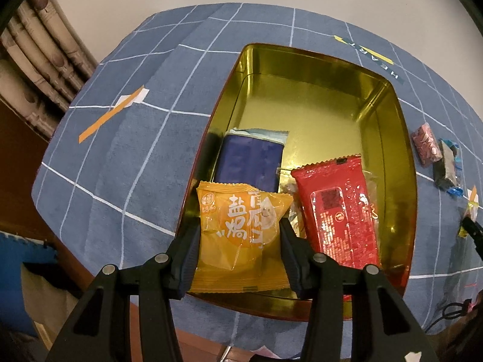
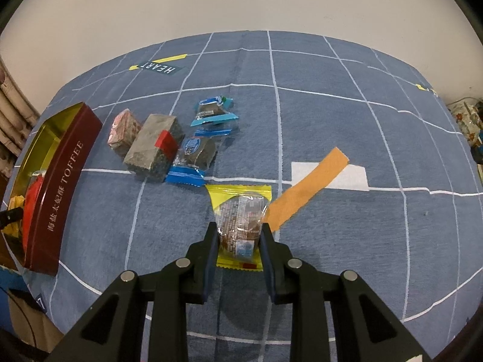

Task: Organize snacks
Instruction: 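Carry the orange pastry bag with left gripper into the tin and release, then carry the yellow-labelled bag with right gripper over the tin and lower it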

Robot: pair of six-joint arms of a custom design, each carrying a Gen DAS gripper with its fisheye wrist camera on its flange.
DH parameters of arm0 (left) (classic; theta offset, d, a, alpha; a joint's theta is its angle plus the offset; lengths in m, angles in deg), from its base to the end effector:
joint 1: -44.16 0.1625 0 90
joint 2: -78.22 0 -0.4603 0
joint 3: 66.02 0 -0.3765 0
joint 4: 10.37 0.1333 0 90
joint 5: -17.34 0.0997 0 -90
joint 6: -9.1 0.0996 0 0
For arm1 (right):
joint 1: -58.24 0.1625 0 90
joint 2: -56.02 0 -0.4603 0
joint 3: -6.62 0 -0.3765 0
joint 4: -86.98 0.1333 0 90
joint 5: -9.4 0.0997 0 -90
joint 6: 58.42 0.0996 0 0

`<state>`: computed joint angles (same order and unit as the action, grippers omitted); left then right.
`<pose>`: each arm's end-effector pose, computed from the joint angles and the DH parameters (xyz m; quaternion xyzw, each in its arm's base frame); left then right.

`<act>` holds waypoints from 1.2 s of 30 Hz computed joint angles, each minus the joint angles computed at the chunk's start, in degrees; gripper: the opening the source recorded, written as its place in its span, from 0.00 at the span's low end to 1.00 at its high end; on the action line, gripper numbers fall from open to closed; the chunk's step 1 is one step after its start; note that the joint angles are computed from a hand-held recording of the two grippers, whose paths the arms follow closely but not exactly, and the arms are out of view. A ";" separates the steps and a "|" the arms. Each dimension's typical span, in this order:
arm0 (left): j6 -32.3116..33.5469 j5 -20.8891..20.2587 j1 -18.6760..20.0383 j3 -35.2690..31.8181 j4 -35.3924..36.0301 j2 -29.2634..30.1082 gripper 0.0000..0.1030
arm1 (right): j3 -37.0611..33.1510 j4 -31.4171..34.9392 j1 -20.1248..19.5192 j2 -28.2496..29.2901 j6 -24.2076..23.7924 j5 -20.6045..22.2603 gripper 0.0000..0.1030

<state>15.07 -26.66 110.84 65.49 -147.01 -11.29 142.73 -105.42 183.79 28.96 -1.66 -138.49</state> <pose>0.0343 -0.4381 0.3100 0.2172 0.8939 -0.0957 0.3803 0.2607 -0.2807 -0.0481 -0.1332 -0.8639 0.3133 0.3713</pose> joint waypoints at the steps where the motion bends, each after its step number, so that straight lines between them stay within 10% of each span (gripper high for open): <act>1: 0.17 0.04 0.04 0.06 -0.15 0.05 0.45 | -0.15 0.93 0.12 -0.16 0.50 -0.24 0.26; 28: 3.54 -3.60 0.24 0.42 -2.72 -1.89 0.65 | -2.34 11.14 2.43 -2.21 5.25 -1.95 0.26; 36: 4.64 -5.32 -0.42 1.05 -5.78 -3.71 0.65 | -6.38 9.88 4.61 -2.17 -1.35 -1.31 0.26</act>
